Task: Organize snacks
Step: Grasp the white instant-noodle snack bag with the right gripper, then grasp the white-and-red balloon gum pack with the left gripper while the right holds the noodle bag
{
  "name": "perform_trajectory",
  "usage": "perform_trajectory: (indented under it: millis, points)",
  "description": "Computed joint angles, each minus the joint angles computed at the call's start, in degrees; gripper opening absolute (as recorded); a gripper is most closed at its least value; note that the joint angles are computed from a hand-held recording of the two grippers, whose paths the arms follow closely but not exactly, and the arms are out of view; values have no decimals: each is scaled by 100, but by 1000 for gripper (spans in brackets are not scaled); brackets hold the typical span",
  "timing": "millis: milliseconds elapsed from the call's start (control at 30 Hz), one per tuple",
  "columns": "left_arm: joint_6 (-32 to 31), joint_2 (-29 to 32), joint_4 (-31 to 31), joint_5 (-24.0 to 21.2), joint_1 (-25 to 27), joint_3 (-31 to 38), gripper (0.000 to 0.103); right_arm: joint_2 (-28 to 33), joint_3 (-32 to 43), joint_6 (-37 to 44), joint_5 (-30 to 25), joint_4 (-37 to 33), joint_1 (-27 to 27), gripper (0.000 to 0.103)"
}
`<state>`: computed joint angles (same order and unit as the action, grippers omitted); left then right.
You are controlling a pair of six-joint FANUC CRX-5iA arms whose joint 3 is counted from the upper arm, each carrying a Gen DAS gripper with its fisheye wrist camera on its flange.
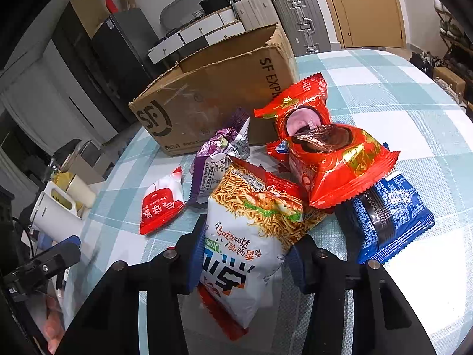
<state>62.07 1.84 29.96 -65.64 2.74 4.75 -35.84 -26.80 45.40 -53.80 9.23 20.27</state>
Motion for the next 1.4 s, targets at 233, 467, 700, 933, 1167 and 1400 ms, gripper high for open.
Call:
perform_trajectory:
  millis: [233,467,700,933,1167,1400]
  points:
    - [25,32,-75,20,-37,60,102,-172,-16,182,5,-253,-103,45]
    - [126,154,-285,-43,-147,224,102,-386,-51,365,8,-516,-159,44]
    - [392,483,-477,-224,-285,587,102,-712,-183,369,-40,-552,-119,43]
    - [620,893,-778,-325,-543,1126,102,-1006,-197,464,-15,-578,-50,43]
    - [1052,1334,-1176,-455,-794,1744,102,-1193,-170,569,-48,-706,-160,43]
    - [1289,1712,-1503,-639,-1040,2289,102,-1139,-57,977,-17,-1257,-690,43]
